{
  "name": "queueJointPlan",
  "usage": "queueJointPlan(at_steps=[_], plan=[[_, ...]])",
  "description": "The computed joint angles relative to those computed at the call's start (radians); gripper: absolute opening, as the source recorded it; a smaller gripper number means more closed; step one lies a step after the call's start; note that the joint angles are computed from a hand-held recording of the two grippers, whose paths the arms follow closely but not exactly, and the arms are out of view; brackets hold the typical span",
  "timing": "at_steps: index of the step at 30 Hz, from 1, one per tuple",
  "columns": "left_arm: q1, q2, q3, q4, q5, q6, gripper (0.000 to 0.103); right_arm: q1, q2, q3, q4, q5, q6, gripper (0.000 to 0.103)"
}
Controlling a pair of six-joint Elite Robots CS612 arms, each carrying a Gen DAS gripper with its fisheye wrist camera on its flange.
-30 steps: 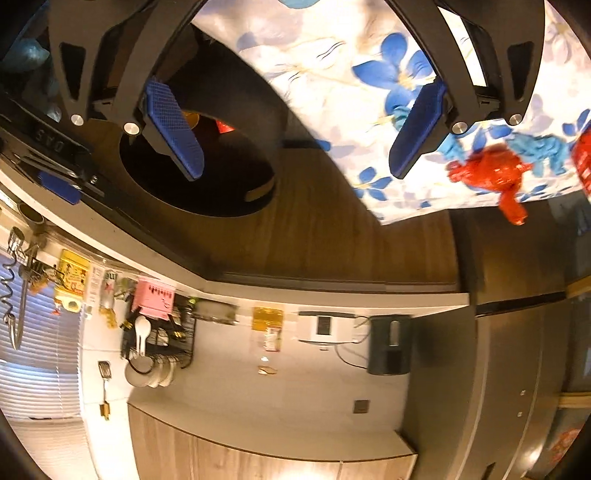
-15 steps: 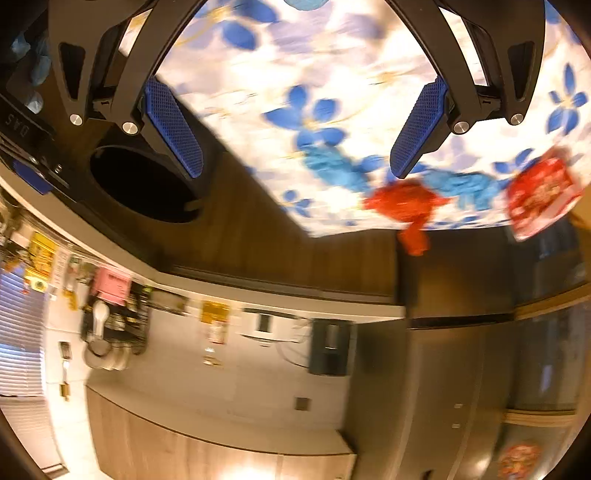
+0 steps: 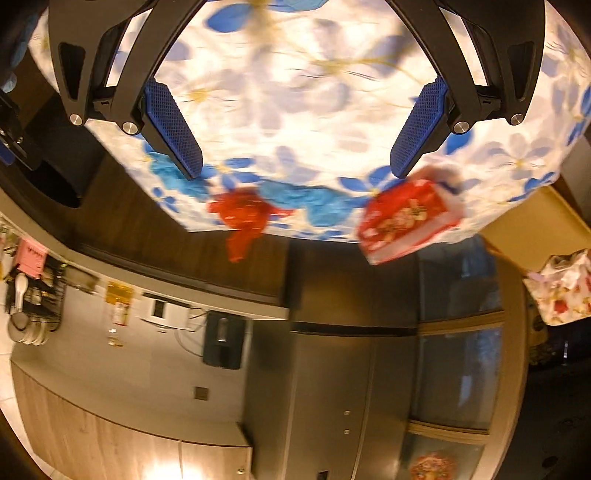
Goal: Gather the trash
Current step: 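Move both open tools back over the table toward the snack bag and gloves, then grasp the red-and-white snack bag with the left tool while the right tool grasps a blue glove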
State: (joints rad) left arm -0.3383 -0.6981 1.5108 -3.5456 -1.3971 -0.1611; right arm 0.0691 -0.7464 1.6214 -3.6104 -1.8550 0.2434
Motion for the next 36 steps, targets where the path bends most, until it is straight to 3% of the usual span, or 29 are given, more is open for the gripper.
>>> queueJointPlan(at_steps=[10, 17, 19, 23, 27, 32, 33, 36], plan=[[0.061, 0.052, -0.108, 0.045, 0.116, -0.014, 0.097, 0.028, 0.046, -0.086, 0.051, 0.052, -0.034, 0.096], [0.105, 0.091, -0.210, 0.195, 0.063, -0.105, 0.089, 0.040, 0.083, -0.160, 0.101, 0.097, -0.044, 0.096], [0.108, 0.101, -0.232, 0.237, 0.068, -0.110, 0.070, 0.044, 0.092, -0.179, 0.108, 0.102, -0.054, 0.096], [0.119, 0.115, -0.267, 0.318, 0.031, -0.127, 0.054, 0.047, 0.110, -0.217, 0.135, 0.108, -0.069, 0.096], [0.129, 0.122, -0.295, 0.410, -0.004, -0.163, 0.024, 0.047, 0.124, -0.242, 0.154, 0.110, -0.075, 0.096], [0.138, 0.127, -0.302, 0.453, -0.035, -0.195, 0.011, 0.045, 0.135, -0.263, 0.186, 0.109, -0.075, 0.096], [0.139, 0.128, -0.303, 0.451, -0.037, -0.195, 0.000, 0.045, 0.137, -0.266, 0.190, 0.109, -0.074, 0.096], [0.138, 0.125, -0.288, 0.414, -0.042, -0.189, 0.000, 0.045, 0.142, -0.273, 0.198, 0.110, -0.076, 0.096]])
